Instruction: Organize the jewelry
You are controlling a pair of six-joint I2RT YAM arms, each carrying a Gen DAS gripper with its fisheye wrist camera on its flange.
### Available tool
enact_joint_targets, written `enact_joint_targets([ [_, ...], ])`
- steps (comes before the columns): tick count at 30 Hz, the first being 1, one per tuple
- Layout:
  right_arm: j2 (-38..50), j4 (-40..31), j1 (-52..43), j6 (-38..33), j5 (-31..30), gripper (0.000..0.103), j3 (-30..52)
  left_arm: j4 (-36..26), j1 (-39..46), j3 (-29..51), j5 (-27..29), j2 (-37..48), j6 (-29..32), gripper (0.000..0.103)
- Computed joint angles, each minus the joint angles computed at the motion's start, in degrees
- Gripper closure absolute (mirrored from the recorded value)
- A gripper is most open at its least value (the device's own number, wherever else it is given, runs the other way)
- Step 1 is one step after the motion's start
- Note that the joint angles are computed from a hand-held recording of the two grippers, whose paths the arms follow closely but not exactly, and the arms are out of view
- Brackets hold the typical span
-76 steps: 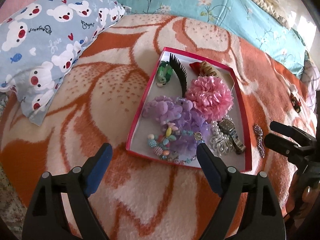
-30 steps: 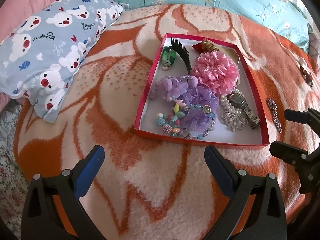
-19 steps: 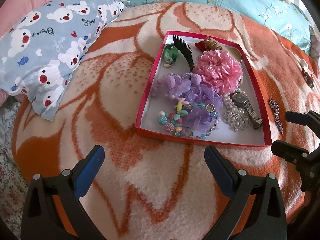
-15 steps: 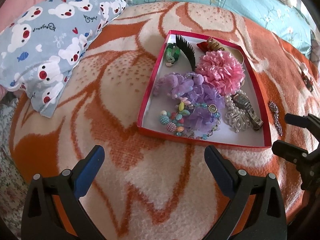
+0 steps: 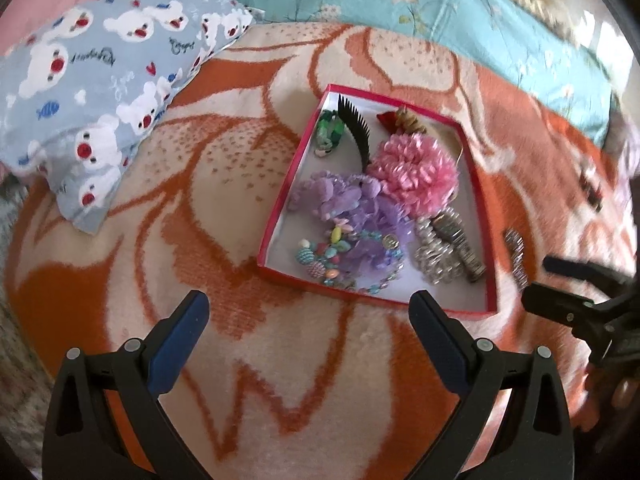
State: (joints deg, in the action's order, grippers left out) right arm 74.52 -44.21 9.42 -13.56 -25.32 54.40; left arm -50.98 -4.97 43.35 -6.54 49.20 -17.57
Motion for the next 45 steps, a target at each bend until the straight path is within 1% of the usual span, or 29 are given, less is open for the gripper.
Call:
enact_joint_targets([
  [1,0.4,-1.1,-0.8,0.9,-1.3,0.002,0.8,0.1,1.3,-0.1,1.6,-0.6,-0.8,0.002],
  [3,1.0,-2.6,-2.4,3.2,-3.4,0.002,1.8,0.5,2.2,-0.5,2.3,-1.5,-2.1,0.002],
  [5,0.8,-2.8,-3.2,6.2,-3.7,0.002,2.2,0.5,1.5,-0.7,0.7,-1.7,-3.5,0.002],
  [7,-0.5,-1.9,-3.3,9.4,-2.4,0.002,1.5,0.7,1.0,-0.9,0.0,-1.2,-3.6,0.002],
  [9,-1.1,-1.1,-2.7,11.4,-1.1,0.000,0.7,1.1,1.6,-1.1,0.1,-0.4,-2.9,0.002],
  [12,-2.8,2.8,-1.3,11.5,-0.5,0.000,-2.1,3.3,5.3,-2.1,3.1,1.2,-0.7,0.002],
  [15,-2.0,6.2,2.1,11.0,3.5,0.002,-3.6,4.3,7.7,-2.5,4.0,1.7,0.9,0.002],
  [20,0.0,9.3,2.2,13.1,3.1,0.003,-4.9,5.3,10.8,-2.8,5.0,1.4,3.8,0.002],
  [23,0.2,10.4,2.5,14.4,5.1,0.003,-5.0,5.0,9.9,-2.4,3.3,2.4,3.9,0.002],
  [28,0.4,9.0,3.2,15.0,5.5,0.001,-4.2,2.5,3.1,-0.7,-4.5,3.9,1.8,0.002],
  [31,0.5,6.7,3.6,15.1,6.0,0.001,-3.2,0.6,-0.1,0.1,-7.6,3.8,0.7,0.002],
  [35,-0.4,4.5,4.0,14.8,7.2,0.001,-2.5,-1.5,-2.6,1.4,-9.4,3.5,-0.3,0.002],
  [37,-1.3,3.9,4.0,14.6,6.7,0.001,-2.3,-2.2,-3.2,1.8,-9.5,2.9,-0.5,0.002],
  [45,-3.0,2.8,5.4,14.4,6.0,0.001,-1.7,-2.5,-3.2,2.1,-9.4,2.8,-0.7,0.002],
])
